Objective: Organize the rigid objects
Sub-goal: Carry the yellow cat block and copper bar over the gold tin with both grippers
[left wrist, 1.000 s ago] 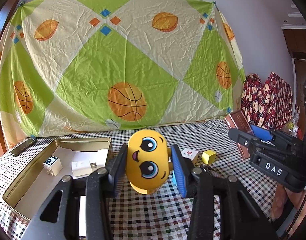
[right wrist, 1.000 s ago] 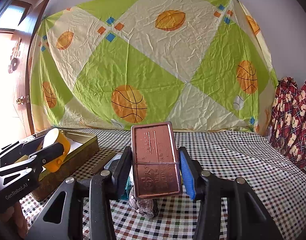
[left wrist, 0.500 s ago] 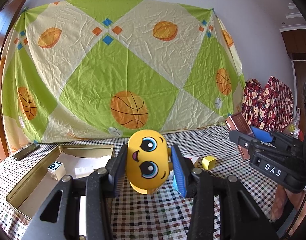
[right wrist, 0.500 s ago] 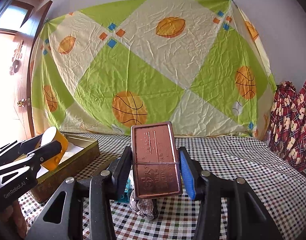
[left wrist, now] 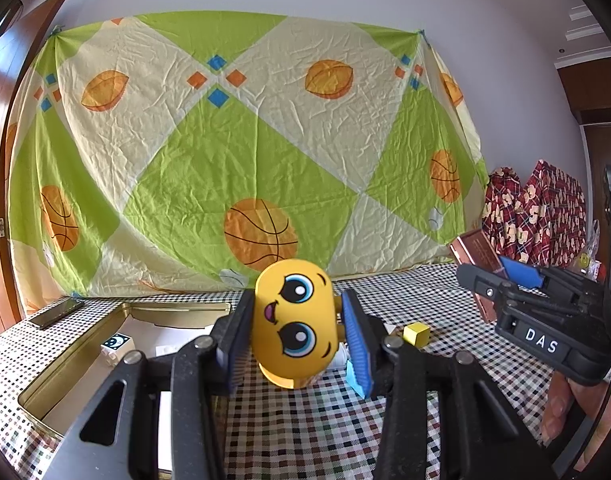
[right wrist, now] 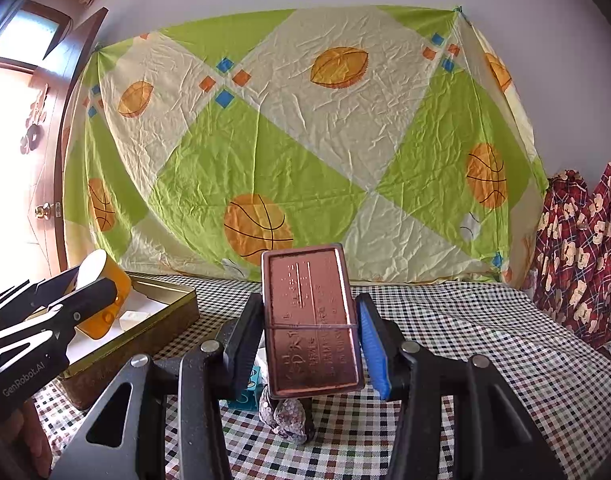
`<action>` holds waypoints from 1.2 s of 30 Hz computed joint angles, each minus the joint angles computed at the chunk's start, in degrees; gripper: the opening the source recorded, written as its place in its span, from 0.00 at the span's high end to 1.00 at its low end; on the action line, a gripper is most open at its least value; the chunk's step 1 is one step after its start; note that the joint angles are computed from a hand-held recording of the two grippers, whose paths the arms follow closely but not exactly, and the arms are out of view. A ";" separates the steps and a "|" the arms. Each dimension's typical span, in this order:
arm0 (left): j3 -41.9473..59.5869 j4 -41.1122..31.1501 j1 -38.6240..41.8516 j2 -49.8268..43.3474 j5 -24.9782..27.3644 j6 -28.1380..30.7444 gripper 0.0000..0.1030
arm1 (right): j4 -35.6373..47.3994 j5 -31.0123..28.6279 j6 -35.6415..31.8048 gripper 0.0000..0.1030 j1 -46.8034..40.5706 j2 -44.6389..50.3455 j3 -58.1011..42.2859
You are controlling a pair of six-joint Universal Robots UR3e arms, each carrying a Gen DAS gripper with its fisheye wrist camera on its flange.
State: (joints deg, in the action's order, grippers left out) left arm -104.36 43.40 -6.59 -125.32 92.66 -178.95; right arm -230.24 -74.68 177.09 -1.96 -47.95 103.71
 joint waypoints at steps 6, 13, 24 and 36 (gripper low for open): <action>-0.88 2.52 -0.06 -0.24 0.57 0.21 0.59 | -0.73 -0.47 0.36 0.52 0.56 0.42 -0.14; -1.78 1.94 1.55 0.76 -0.51 -0.67 0.59 | -0.12 -0.79 0.10 0.52 1.69 0.67 -0.95; -3.98 2.24 4.20 1.99 -2.07 -1.94 0.59 | 1.50 -0.81 -0.40 0.52 3.77 1.63 -2.98; -5.97 2.33 7.37 3.32 -3.43 -3.02 0.59 | 4.03 -1.95 -1.73 0.52 7.76 3.30 -6.65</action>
